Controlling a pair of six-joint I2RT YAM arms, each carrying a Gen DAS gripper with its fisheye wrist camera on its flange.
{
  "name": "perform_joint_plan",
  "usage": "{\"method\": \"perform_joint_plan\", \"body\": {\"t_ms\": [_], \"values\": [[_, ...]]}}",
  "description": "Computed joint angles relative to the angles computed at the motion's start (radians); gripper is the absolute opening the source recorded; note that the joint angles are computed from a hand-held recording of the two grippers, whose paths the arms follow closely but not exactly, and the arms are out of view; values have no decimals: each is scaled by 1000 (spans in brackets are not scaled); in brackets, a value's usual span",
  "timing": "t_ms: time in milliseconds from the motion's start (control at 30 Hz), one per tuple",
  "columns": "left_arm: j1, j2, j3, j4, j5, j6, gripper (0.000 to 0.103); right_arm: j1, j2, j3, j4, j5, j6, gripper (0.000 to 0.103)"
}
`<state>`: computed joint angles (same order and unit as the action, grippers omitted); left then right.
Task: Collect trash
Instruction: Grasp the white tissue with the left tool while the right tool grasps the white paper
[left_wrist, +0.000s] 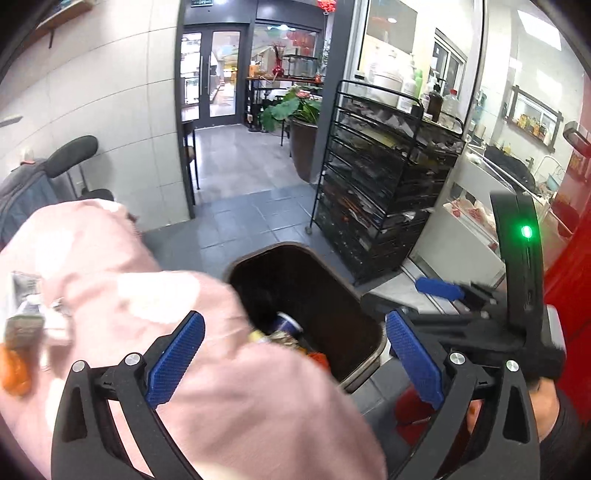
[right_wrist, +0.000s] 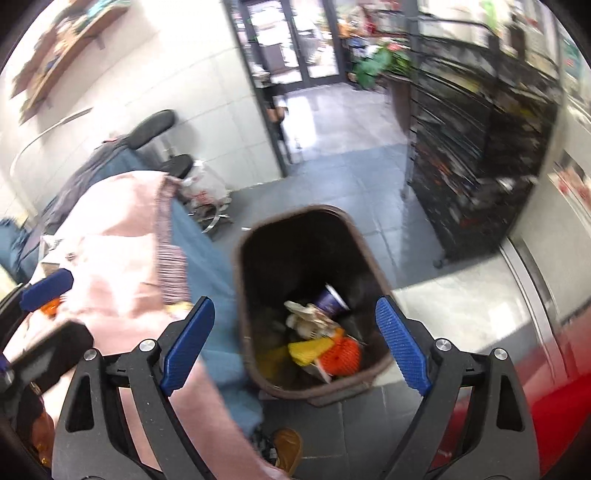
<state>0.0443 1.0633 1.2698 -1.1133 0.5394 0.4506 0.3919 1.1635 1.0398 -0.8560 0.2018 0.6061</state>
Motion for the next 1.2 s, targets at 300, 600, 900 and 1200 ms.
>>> {"method": "perform_joint_plan", "body": {"t_ms": [300, 600, 900, 1200], "values": [[546, 102, 122, -159, 202, 333, 97, 117, 166, 169, 35, 10, -34, 88], [895, 289, 224, -29, 183, 373, 97, 318, 421, 447, 57, -67, -75, 88], [1036, 622, 485, 98, 71, 300, 97, 441, 715, 784, -46, -99, -134, 88], [995, 876, 738, -21, -59, 269, 71, 429, 1102, 1334, -328, -69, -284, 88]]}}
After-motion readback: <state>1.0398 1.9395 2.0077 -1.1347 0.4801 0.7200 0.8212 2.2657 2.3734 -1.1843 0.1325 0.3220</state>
